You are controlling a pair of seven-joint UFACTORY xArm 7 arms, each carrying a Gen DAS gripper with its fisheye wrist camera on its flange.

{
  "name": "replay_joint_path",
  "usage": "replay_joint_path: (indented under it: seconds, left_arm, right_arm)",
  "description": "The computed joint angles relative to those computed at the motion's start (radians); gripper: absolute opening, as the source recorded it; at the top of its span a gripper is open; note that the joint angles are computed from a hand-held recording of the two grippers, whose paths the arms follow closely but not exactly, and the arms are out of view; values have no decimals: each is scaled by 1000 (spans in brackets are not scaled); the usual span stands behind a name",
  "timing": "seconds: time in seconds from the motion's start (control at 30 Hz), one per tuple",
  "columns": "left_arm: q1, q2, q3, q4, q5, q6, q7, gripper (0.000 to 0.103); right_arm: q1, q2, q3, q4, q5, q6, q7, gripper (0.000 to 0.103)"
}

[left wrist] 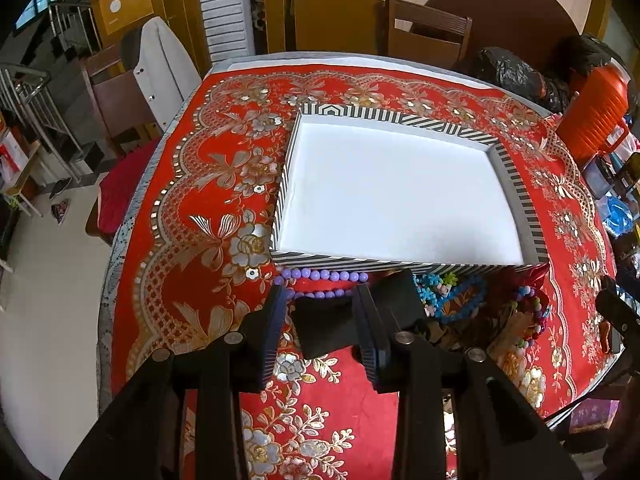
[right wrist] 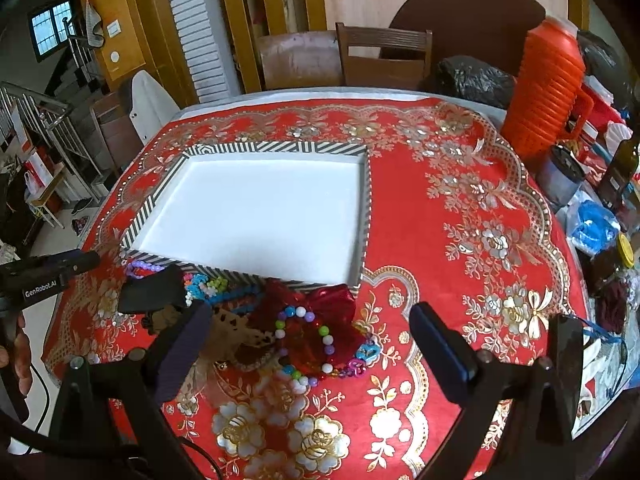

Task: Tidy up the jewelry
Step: 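Move both tools toward the jewelry pile beside the white tray, then grasp the black pouch with the left tool while the right tool grasps the multicolour bead bracelet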

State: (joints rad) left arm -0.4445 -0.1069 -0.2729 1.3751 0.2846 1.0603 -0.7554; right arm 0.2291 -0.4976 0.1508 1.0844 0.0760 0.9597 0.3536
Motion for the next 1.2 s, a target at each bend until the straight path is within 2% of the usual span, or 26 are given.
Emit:
replay_joint_path:
  seconds: [0.97, 1.2]
  left_arm:
    - [1, 9, 8, -4, -21, 7, 21, 20]
    - [11, -23, 22, -45, -86, -23, 59, 20]
  right_arm:
    - [-6, 5, -5, -15, 0, 4, 8, 100]
    - [-13, -18, -15, -36, -2, 23, 6, 100]
